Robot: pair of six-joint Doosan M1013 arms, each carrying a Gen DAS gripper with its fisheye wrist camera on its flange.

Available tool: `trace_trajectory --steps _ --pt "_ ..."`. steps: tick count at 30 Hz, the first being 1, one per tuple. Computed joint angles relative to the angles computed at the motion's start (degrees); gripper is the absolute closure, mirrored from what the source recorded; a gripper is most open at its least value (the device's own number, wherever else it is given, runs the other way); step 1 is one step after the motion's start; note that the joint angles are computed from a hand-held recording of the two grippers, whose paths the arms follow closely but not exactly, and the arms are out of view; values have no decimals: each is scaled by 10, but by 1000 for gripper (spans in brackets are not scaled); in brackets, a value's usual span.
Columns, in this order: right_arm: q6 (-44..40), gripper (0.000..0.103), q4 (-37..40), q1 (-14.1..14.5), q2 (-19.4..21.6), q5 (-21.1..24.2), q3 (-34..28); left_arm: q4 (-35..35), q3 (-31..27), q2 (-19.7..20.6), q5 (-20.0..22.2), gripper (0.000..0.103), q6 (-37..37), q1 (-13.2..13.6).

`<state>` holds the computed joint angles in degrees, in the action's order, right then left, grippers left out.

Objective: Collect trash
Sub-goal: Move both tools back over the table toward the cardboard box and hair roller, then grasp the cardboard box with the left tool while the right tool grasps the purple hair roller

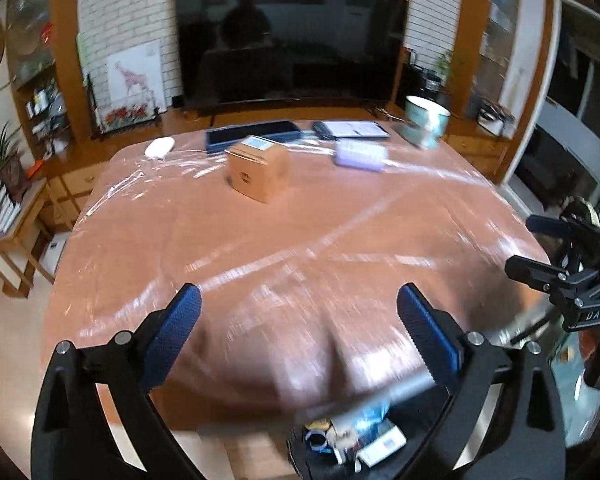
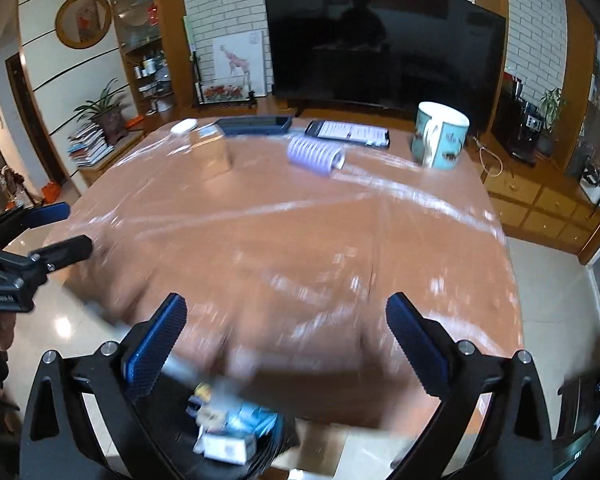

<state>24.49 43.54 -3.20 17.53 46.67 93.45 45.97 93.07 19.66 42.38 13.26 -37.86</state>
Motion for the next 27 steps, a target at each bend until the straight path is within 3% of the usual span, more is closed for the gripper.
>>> trace_trajectory --steps 5,14,19,27 --pt "83 4 -42 30 48 -5 -66 -21 -32 26 4 4 46 35" --pt "134 4 -125 77 125 -12 -167 -83 -90 75 0 4 204 83" --pt "164 4 -165 91 162 -4 -215 -129 -112 96 -13 4 266 106" --pt "169 4 -164 99 205 36 -271 -190 -139 118 -45 4 349 125"
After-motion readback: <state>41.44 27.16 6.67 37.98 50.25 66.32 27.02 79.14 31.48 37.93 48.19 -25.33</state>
